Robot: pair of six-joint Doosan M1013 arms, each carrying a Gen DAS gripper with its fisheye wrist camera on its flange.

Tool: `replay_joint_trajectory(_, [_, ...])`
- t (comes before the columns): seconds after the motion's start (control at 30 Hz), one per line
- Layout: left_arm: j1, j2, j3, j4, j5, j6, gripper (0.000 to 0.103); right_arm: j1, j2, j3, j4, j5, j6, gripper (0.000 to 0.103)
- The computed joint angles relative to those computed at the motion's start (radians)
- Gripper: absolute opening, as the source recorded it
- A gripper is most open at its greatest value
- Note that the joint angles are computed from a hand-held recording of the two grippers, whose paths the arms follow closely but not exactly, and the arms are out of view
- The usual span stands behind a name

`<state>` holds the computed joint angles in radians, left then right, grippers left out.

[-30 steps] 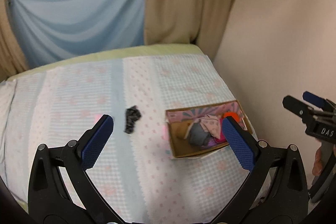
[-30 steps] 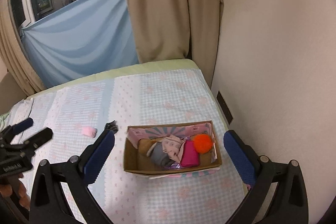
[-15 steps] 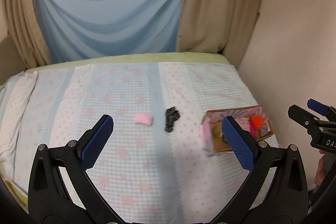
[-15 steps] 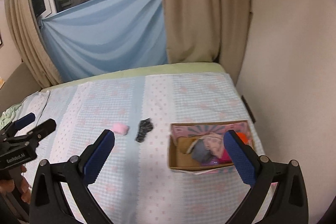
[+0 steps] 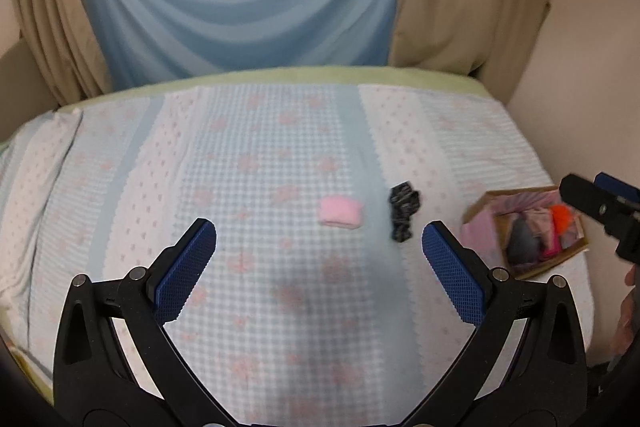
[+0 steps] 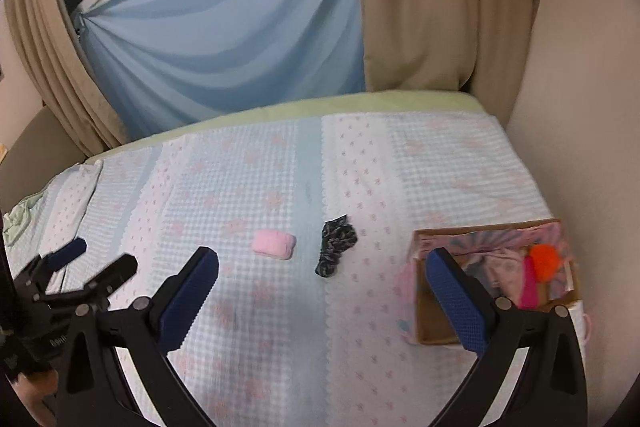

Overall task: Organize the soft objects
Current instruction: 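Move both tools back toward the black scrunchie and pink hair tie, then grasp the black scrunchie with the right tool while the left tool grasps the pink hair tie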

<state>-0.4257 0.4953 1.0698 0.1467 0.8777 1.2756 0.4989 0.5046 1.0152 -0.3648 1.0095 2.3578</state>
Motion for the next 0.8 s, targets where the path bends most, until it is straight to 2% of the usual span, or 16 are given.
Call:
replay_joint_trajectory(0.17, [0.017, 0.071, 0.001, -0.026, -0.059, 0.046, 0.103, -0.01, 0.075, -0.028, -0.005, -0.01, -0.003, 0.103])
replay_joint_trajectory(0.27, [0.027, 0.119, -0.007, -0.077, -0.095, 0.092, 0.103, -0.02, 0.112, -0.021, -0.01, -0.045, 0.016, 0.103])
replay_joint_trajectory(0.4, [0.036, 0.189, -0.024, -0.176, -0.162, 0.154, 0.103, -0.034, 0.153, -0.008, -0.034, -0.086, 0.056, 0.103])
replay_joint_trajectory(0.47, [0.038, 0.23, -0.049, -0.239, -0.174, 0.203, 0.103, -0.041, 0.184, -0.018, -0.054, -0.082, 0.072, 0.103])
replay_joint_trajectory(0.6, [0.027, 0.298, -0.083, -0.253, -0.225, 0.255, 0.103, -0.067, 0.231, -0.028, -0.007, -0.122, 0.062, 0.102])
replay_joint_trajectory(0.67, [0.024, 0.326, -0.104, -0.264, -0.226, 0.287, 0.102, -0.076, 0.253, -0.039, 0.022, -0.124, 0.038, 0.093])
replay_joint_trajectory(0.8, [0.016, 0.364, -0.133, -0.246, -0.237, 0.293, 0.102, -0.082, 0.289, -0.048, 0.031, -0.132, 0.041, 0.093])
